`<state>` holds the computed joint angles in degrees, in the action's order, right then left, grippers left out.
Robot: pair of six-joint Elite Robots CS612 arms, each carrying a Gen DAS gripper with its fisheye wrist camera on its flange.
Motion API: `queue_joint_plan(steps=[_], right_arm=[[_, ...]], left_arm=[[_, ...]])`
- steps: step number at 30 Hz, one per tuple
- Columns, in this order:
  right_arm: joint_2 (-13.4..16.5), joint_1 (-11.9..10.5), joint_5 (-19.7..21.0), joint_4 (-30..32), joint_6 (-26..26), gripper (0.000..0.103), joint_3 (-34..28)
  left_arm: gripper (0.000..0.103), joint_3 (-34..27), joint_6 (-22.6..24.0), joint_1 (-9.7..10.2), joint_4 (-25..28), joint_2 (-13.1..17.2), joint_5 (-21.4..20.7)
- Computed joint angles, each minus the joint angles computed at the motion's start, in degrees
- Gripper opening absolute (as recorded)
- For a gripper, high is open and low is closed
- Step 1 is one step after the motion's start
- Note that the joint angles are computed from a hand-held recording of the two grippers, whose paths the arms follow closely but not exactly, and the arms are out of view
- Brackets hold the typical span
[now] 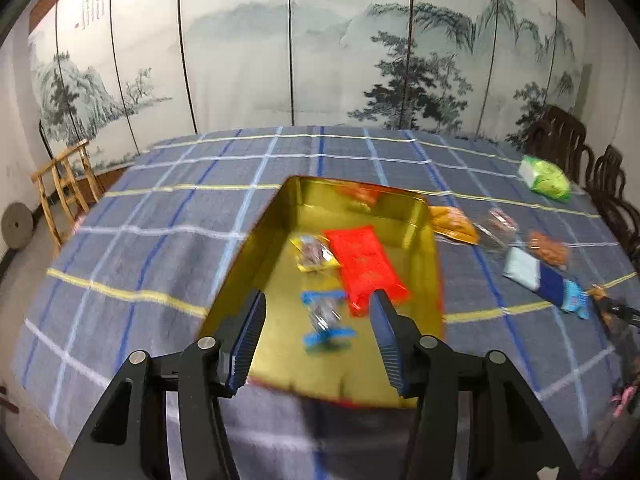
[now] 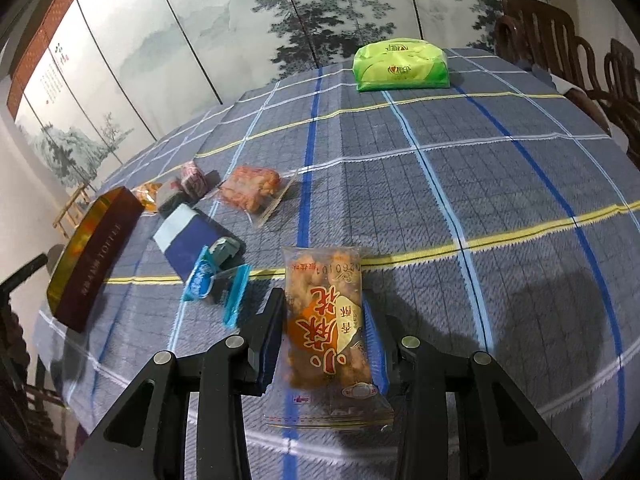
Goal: Organize snacks
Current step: 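Carry the blue candy into the tin and open the left tool, then carry the clear cookie packet into the tin and open the right tool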
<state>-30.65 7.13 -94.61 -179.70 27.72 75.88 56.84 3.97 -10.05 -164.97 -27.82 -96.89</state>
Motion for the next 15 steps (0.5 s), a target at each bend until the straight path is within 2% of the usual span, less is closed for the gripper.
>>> queue_joint_plan(steps=[5,11,15], right_arm=[[-0.66,0.00,0.43,-1.36,1.11,0.038,0.83],[-1.49,0.88,0.88,-2.63,-0.30,0.038,0.42],[-1.02,1.71,3.66,-1.80,-1.96,0.038,-2.30]], left_arm=[[0.051,6.09,-0.26,-0.08,-1.98,-3.05,-3.87],[0.051,12.08,3.54,-0.88,-5.02,-5.96,-3.96],[0.051,13.36,1.86,-0.61,-6.21,-6.74,-4.67]])
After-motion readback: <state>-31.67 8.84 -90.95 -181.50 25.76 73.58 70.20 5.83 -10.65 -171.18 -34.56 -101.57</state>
